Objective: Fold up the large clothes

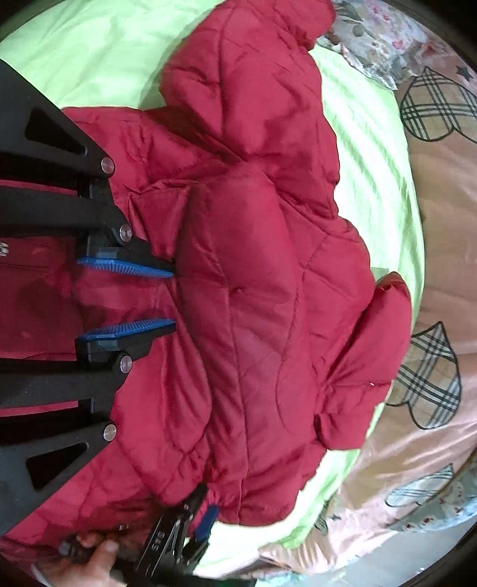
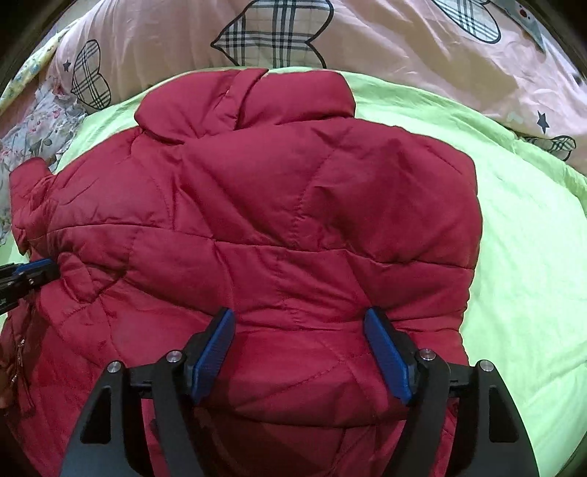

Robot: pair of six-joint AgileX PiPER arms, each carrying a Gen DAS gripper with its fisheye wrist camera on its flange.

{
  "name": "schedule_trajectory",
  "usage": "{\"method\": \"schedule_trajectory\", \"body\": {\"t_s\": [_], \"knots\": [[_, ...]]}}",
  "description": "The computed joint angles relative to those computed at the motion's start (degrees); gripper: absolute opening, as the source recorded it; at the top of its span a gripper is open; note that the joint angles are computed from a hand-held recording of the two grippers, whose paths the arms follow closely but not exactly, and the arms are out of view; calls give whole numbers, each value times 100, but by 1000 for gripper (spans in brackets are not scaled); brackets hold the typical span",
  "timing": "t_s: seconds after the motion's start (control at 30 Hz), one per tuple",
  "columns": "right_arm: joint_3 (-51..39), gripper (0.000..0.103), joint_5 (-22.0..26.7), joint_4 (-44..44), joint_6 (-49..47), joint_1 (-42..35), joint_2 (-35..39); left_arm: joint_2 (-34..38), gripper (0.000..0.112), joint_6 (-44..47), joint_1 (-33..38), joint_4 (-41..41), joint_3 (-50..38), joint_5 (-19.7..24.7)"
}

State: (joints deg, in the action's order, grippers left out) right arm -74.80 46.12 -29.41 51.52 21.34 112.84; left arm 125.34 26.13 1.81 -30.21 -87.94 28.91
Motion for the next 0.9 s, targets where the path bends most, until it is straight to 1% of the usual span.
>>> {"method": "schedule_trajectory", "body": {"t_s": [0.07,0.1,0.2,0.3,0.43,0.5,0.67,0.7,0.77,0.8,0.83,0.9], "knots": [[52,75,-50,127,0,-1,-158,-213,30,505,216,-483,246,79],[162,75,-140,212,13,-6,-334,-341,35,643,303,-601,379,85],[322,75,-287,356,39,61,-689,-654,37,975,520,-897,712,34],[414,75,-289,489,57,188,-949,-917,43,1332,781,-1321,1016,73],[601,81,-356,799,2,293,-1223,-1172,50,1603,1117,-1709,1329,86],[687,81,-336,900,21,370,-1334,-1251,53,1795,1321,-1958,1461,163],[758,81,-336,1123,-6,463,-1487,-1275,57,1791,1784,-2083,1507,163],[772,81,-350,1164,-16,479,-1509,-1276,59,1735,1881,-2051,1489,127],[781,81,-374,1190,-12,545,-1538,-1308,75,1482,1996,-1831,1492,-105],[762,81,-379,1188,-15,574,-1526,-1312,85,1415,2080,-1787,1473,-191],[751,81,-372,1173,2,623,-1530,-1282,86,1434,2252,-1840,1389,-208],[751,81,-380,1167,53,700,-1550,-1123,86,1065,2455,-1524,1073,-91]]}}
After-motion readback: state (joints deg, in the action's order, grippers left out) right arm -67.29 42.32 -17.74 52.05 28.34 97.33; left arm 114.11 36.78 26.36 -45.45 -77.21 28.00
